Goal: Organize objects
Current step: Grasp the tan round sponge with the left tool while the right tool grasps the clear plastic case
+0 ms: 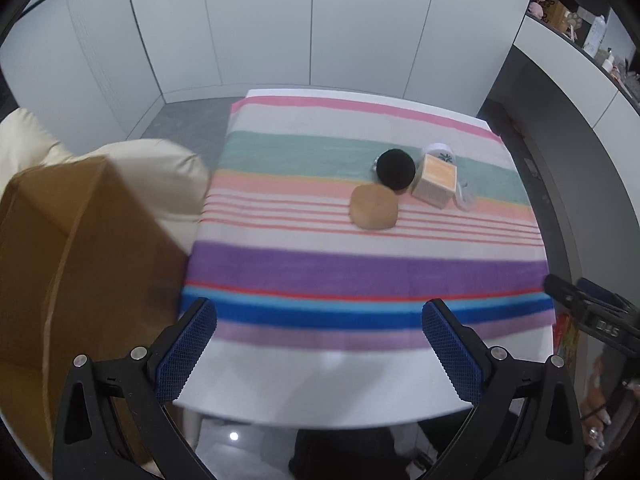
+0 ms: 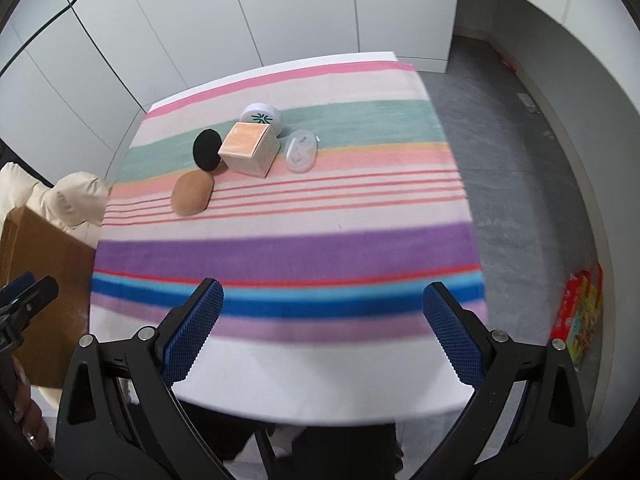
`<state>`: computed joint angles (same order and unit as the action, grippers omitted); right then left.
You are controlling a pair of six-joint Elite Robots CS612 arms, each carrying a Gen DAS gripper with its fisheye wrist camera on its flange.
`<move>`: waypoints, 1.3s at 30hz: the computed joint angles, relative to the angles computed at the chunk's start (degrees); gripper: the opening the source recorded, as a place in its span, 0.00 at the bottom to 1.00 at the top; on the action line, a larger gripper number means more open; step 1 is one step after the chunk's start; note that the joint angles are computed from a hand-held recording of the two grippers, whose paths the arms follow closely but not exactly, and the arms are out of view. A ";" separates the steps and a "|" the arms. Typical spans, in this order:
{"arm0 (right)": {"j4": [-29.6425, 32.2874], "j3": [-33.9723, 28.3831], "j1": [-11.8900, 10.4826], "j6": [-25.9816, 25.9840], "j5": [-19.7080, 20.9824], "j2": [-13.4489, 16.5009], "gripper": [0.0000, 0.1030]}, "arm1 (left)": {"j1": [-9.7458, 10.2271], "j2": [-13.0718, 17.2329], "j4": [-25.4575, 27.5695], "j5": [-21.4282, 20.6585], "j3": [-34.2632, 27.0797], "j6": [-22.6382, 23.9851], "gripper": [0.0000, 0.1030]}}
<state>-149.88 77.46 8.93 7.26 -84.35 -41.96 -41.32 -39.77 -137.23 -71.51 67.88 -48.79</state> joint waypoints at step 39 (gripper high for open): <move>1.67 -25.81 2.66 -7.27 -4.34 18.71 0.40 | 3.00 24.38 8.69 0.01 -34.66 5.50 0.50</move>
<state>-148.22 51.66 11.59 -0.01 -88.69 -23.26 -38.32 -15.38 -128.54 -71.50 33.22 -43.29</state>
